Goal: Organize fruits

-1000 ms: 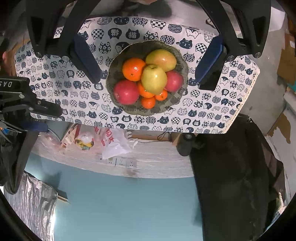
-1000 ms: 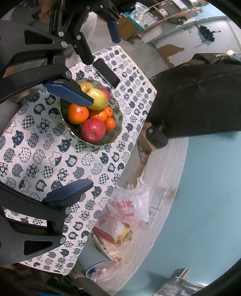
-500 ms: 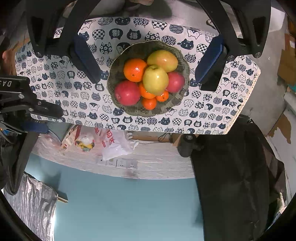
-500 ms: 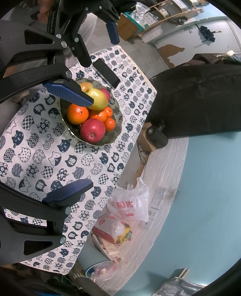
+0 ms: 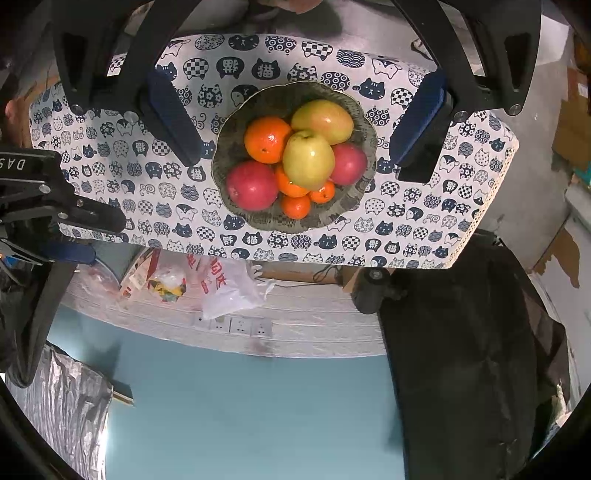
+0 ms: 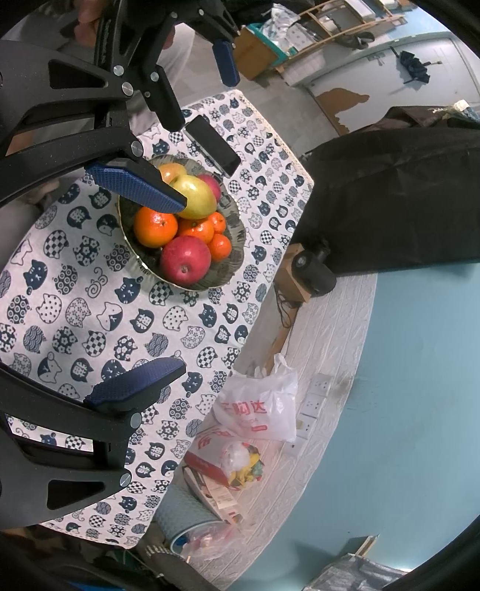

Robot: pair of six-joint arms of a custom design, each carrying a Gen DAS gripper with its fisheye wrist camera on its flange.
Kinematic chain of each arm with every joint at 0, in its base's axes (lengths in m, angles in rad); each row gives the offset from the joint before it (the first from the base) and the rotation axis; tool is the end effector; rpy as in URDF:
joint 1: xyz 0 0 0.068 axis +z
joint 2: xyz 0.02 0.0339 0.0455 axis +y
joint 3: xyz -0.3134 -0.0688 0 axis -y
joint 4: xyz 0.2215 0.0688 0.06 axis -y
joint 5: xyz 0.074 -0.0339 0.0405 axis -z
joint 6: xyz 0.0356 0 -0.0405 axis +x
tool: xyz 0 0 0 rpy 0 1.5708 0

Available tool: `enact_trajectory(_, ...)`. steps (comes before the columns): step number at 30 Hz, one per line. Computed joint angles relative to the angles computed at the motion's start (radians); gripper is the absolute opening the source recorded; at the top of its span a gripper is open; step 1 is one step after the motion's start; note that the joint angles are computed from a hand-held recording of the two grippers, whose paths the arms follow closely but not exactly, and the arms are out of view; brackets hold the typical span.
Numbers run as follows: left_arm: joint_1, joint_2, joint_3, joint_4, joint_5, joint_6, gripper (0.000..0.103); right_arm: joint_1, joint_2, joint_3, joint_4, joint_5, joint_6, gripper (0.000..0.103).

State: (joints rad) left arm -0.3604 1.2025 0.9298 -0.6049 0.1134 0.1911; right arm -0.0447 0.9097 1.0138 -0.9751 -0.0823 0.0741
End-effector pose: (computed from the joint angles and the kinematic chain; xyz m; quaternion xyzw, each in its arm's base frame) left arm 0.1918 -0.0766 0.3199 0.2742 0.8983 -0.0818 0.3334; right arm 0.1122 -0.0021 0.3598 0.0416 0.9378 0.0437 0.3419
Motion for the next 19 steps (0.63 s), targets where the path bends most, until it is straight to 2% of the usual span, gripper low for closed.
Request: enact_trajectory(19,-0.005,-0.017,0.003,-0.013,0.012,-0.025,0.102,-0.012,0.002,0.000,0.001,-0.007,-0.008,0.079)
